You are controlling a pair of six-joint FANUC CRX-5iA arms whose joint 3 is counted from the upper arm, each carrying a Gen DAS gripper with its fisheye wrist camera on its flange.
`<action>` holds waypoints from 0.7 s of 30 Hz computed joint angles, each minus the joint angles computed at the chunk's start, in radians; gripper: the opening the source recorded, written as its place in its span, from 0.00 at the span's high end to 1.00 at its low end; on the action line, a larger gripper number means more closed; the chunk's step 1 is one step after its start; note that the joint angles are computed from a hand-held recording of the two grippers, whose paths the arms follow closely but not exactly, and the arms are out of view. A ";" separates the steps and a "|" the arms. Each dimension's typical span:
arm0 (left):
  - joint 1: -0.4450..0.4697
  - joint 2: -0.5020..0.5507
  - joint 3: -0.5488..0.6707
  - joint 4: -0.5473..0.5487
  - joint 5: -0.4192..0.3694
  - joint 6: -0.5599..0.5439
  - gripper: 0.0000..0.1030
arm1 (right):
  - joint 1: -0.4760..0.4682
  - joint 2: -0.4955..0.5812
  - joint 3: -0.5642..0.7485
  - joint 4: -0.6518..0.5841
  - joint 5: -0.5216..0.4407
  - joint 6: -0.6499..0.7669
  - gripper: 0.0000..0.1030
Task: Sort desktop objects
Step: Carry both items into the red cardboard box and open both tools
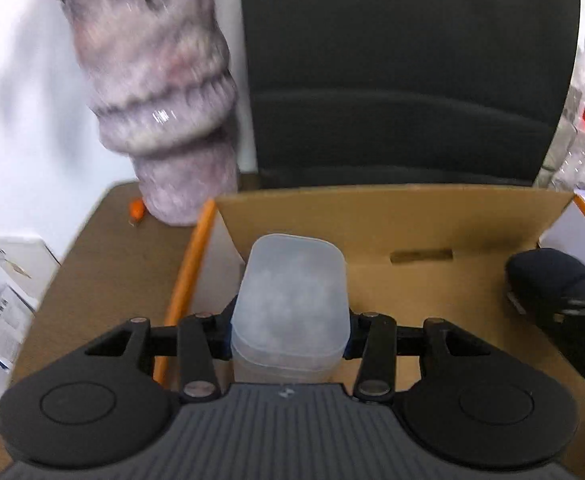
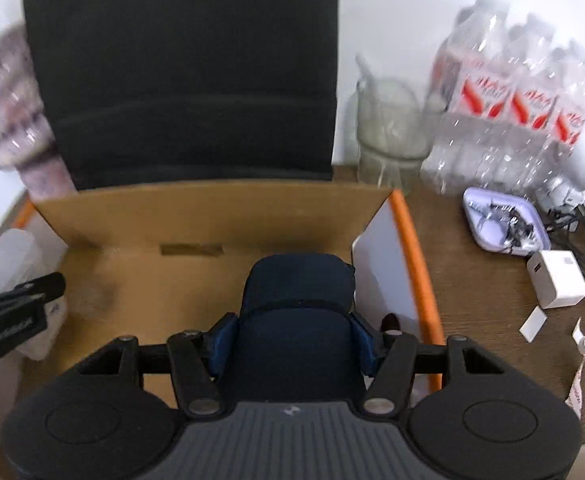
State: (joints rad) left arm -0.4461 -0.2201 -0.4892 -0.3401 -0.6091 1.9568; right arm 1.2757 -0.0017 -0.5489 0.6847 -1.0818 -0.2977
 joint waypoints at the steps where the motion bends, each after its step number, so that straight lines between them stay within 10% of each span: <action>1: 0.012 0.001 -0.007 0.030 0.001 -0.034 0.55 | -0.002 0.012 0.008 -0.002 -0.014 0.007 0.41; 5: 0.012 -0.057 -0.016 0.014 -0.019 -0.034 0.38 | 0.029 -0.039 -0.006 0.024 -0.038 -0.055 0.39; 9: 0.064 -0.215 -0.064 0.136 -0.049 -0.171 0.20 | 0.128 -0.134 -0.013 0.070 -0.117 -0.094 0.13; 21: 0.194 -0.647 -0.230 0.358 -0.373 -0.432 0.00 | 0.500 -0.164 0.030 0.062 -0.397 -0.259 0.13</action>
State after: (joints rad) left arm -0.2519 -0.8672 -0.7189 0.0174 -0.9818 1.5250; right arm 1.7761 -0.1652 -0.5190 0.7470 -1.4784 -0.5564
